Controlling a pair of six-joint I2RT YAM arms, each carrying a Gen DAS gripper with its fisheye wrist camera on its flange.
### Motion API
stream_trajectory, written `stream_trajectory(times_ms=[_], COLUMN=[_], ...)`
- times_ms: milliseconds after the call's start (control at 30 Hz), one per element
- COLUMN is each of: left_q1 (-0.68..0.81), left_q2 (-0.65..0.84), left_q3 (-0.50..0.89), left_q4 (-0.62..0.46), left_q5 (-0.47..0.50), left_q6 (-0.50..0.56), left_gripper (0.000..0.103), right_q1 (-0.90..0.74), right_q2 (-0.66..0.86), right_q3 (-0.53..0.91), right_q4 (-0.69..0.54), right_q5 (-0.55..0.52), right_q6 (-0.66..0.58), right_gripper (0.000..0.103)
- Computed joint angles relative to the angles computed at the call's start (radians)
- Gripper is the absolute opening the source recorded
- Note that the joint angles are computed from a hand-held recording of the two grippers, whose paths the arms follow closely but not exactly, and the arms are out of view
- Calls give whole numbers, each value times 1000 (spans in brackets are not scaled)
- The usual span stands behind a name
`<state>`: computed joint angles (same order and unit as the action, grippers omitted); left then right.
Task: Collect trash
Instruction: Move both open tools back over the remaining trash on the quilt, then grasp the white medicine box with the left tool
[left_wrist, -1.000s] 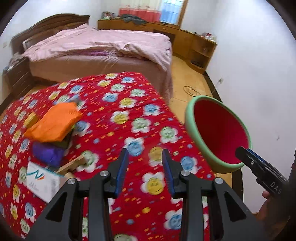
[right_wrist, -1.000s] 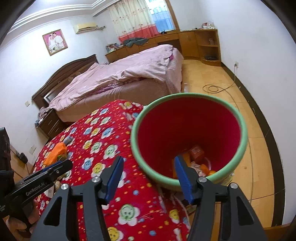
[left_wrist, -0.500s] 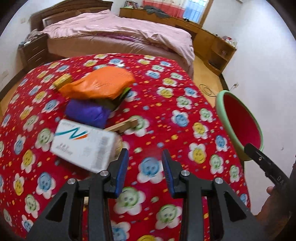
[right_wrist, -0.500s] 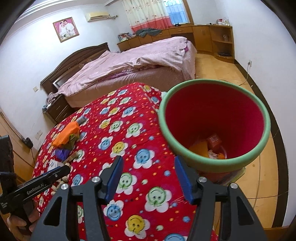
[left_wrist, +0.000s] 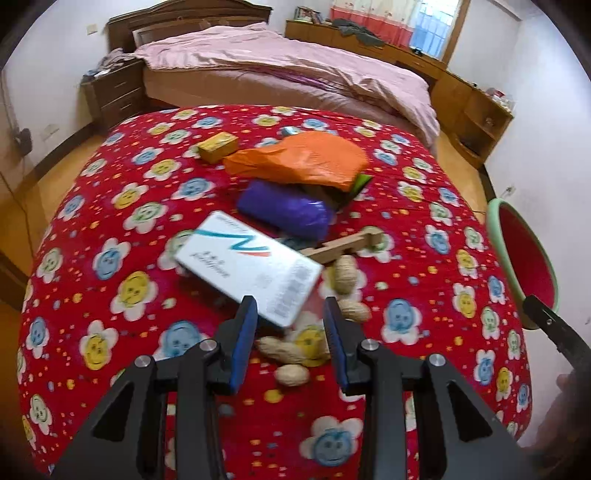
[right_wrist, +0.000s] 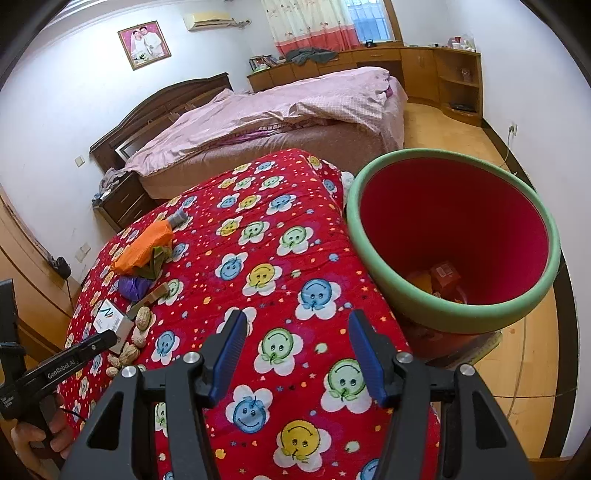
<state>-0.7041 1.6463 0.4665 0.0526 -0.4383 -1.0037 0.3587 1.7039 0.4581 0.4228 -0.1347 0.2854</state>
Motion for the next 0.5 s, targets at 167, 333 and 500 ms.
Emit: stream_trajectory(times_ms=[167,333,500], left_q1=[33,91,141], left_q2=[-48,-78,-29], left_q3=[-49,-76,-59], left_q4=[-12,34,87], left_q5=[-10,42,79], left_q6=[-22,-13,-19], left_gripper=[37,37,55], right_q1=[8,23,32], right_q2=[15,28,32], right_q3=[9,20,21], right_q4=[0,-1,0], right_q5=[-9,-11,-7], right_q6=[3,3,3], right_gripper=[60,60,60])
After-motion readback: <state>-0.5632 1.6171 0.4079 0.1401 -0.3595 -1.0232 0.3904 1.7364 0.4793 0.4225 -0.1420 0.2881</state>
